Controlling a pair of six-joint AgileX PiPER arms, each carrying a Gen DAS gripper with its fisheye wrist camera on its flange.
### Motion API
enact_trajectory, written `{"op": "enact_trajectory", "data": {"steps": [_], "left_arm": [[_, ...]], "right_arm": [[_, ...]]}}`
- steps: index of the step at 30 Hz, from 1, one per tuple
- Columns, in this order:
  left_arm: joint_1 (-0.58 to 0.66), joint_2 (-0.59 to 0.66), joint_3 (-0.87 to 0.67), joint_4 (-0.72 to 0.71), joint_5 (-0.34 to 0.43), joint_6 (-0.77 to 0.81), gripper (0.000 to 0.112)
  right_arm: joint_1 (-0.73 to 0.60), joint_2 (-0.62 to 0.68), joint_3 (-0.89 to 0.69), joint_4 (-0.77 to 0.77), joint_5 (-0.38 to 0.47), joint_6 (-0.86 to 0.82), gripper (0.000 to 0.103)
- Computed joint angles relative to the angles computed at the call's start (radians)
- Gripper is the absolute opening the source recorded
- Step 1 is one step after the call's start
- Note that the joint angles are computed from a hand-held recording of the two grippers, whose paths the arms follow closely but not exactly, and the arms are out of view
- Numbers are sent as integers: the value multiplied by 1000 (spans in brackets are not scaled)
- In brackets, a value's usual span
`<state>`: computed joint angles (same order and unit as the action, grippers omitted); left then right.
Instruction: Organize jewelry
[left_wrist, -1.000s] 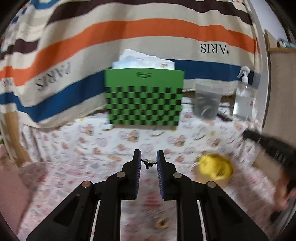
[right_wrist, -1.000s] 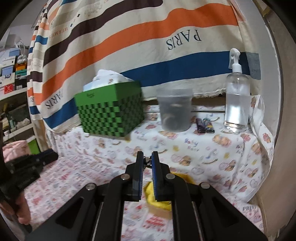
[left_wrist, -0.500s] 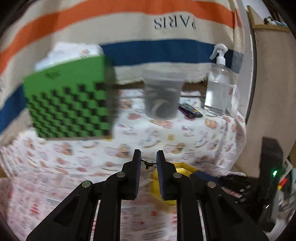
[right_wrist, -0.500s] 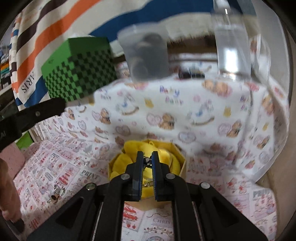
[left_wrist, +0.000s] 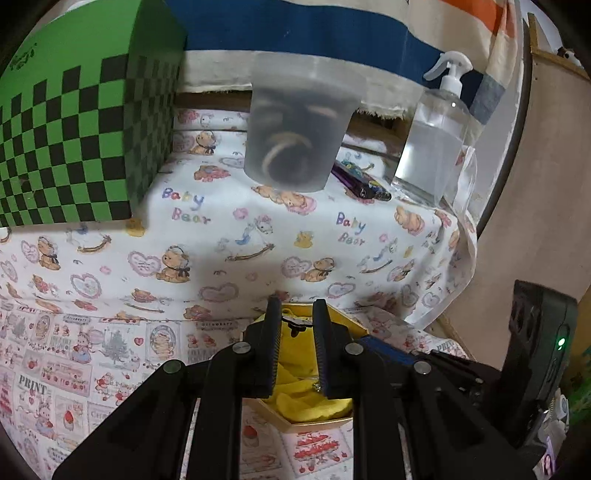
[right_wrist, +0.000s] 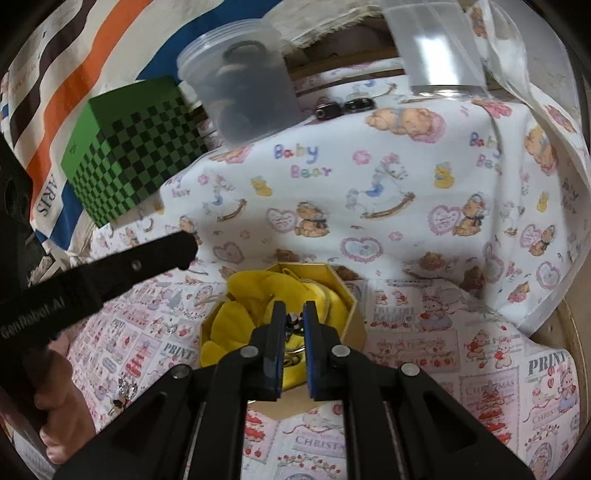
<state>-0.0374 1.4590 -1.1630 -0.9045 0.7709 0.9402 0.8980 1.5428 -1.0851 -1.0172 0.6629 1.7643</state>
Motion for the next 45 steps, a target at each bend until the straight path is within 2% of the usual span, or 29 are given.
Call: {"op": "enact_trajectory", "data": {"steps": [6,8,10,12,13,15,17,18,19,20,23,28,29,32,35,37,39,43,45], "left_arm": [[4,-3,2,-23,16,37,17],[2,-15,8,-13,0,32,35],[9,-35,13,3,-13,14,43],[27,-66,23,31,-23,1,48],[35,-88,35,55,-45,4,54],[69,-133,63,67,-73,57,56],[117,-178,81,93,-93,77,62],[126,-191,83,140,-117,41,63],[150,-209,98,147,-143,45,63],[184,-222,109,114,-140,85,63],[284,-247,143,15,-121,224,64],[455,-242,164,-121,-3,357,70],[481,-237,171,-148,5,383,72],[497,-228,203,-192,-34,437,73],[505,-179,183,-155,-16,406,73],[496,-162,175,-112,-39,371,73],[475,-153,155,-8,-79,282,73],[474,-119,102,141,-37,164,72],[466,-117,103,198,-36,129,67]], "right_arm": [[-11,-15,17,-8,-13,20,11],[-3,-15,12,-16,4,25,15],[8,-21,14,-29,21,34,23],[23,-23,8,-43,52,46,26],[32,-26,5,-51,67,51,30],[56,-41,5,-84,99,76,41],[101,-41,-14,-126,171,91,54],[124,-41,-25,-141,208,86,58],[140,-35,-38,-148,238,80,68],[163,-20,-62,-153,286,66,72],[199,8,-101,-163,335,37,73],[238,40,-140,-168,376,15,79],[241,48,-146,-170,379,15,80],[256,73,-169,-178,407,7,81],[252,88,-178,-162,408,-8,81],[241,88,-172,-148,392,-9,81],[240,93,-174,-142,396,-9,81],[241,105,-196,-116,412,-22,81],[234,115,-233,-65,416,-67,81]]}}
